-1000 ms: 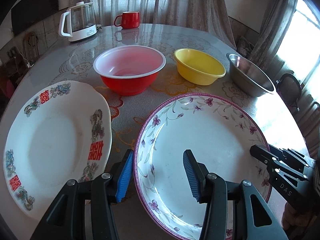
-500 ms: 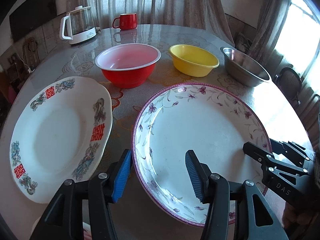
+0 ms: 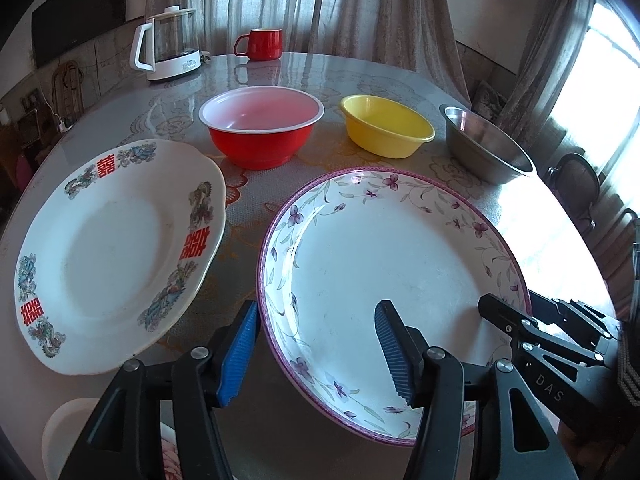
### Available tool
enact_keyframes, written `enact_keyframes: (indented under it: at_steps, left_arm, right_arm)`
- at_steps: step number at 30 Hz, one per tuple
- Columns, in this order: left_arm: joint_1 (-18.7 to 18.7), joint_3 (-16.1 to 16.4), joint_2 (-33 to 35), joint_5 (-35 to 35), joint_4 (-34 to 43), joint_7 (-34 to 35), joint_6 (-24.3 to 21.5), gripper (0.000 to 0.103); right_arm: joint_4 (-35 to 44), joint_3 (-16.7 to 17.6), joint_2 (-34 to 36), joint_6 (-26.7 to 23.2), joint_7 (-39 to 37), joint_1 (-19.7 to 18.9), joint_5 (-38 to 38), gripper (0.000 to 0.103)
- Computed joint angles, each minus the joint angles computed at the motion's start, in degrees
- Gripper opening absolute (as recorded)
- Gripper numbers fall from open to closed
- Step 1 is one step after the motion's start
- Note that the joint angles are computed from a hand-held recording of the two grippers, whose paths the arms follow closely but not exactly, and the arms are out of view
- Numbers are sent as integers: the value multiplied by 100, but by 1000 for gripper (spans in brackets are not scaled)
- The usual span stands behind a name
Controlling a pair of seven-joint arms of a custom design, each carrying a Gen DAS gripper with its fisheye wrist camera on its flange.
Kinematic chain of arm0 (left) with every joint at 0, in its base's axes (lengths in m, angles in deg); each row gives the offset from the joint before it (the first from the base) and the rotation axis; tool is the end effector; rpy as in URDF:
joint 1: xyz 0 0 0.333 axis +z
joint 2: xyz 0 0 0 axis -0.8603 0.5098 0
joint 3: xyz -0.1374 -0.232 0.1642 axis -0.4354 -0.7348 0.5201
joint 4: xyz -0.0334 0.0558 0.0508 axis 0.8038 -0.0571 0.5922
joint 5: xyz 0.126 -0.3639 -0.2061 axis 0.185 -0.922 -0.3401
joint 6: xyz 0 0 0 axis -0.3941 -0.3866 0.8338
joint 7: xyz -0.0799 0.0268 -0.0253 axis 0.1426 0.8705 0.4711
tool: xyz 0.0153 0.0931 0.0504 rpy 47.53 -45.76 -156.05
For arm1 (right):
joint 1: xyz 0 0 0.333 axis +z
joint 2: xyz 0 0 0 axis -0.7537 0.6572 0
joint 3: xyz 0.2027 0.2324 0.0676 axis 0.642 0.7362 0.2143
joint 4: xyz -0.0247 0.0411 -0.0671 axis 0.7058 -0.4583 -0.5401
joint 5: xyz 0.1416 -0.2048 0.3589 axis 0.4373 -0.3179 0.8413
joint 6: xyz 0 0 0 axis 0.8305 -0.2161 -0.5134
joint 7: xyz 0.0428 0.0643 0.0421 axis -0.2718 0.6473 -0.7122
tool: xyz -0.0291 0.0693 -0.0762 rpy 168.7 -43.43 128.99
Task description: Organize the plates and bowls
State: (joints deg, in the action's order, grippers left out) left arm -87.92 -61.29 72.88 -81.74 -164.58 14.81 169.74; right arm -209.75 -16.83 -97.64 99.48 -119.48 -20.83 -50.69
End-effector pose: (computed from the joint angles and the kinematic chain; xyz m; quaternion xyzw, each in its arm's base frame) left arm 0.5111 -0.5010 0.4937 -0.4010 0.8604 -0.3087 0.0605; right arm 0.3723 0.3425 0.4778 -0.4700 0.8232 -0.2635 0.1789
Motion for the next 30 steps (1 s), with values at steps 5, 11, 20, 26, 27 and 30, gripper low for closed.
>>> enact_keyframes:
  at_steps: [5, 11, 20, 26, 27, 30]
  left_arm:
    - [134, -105, -150, -386, -162, 415, 8, 59]
    - [123, -98, -433, -334, -479, 517, 244, 62]
    - [173, -21, -906, -20, -1029, -4, 587, 65]
    - [331, -27, -1237, -157, -1358, 3, 922, 65]
    - [364, -25, -1268, -259, -1377, 34, 911, 65]
    - [463, -4, -1349, -584, -1427, 161, 883, 68]
  right_arm:
    - [-1, -23, -9, 22, 10, -1, 68, 40]
    - [22, -12, 22, 43, 14, 16, 101, 44]
    - [144, 84, 60, -341, 155, 27, 53, 46]
    - [365, 272, 48, -954, 501, 84, -462, 64]
    - [400, 286, 54, -996, 527, 100, -552, 64]
    - [420, 265, 33, -780, 560, 143, -832, 65]
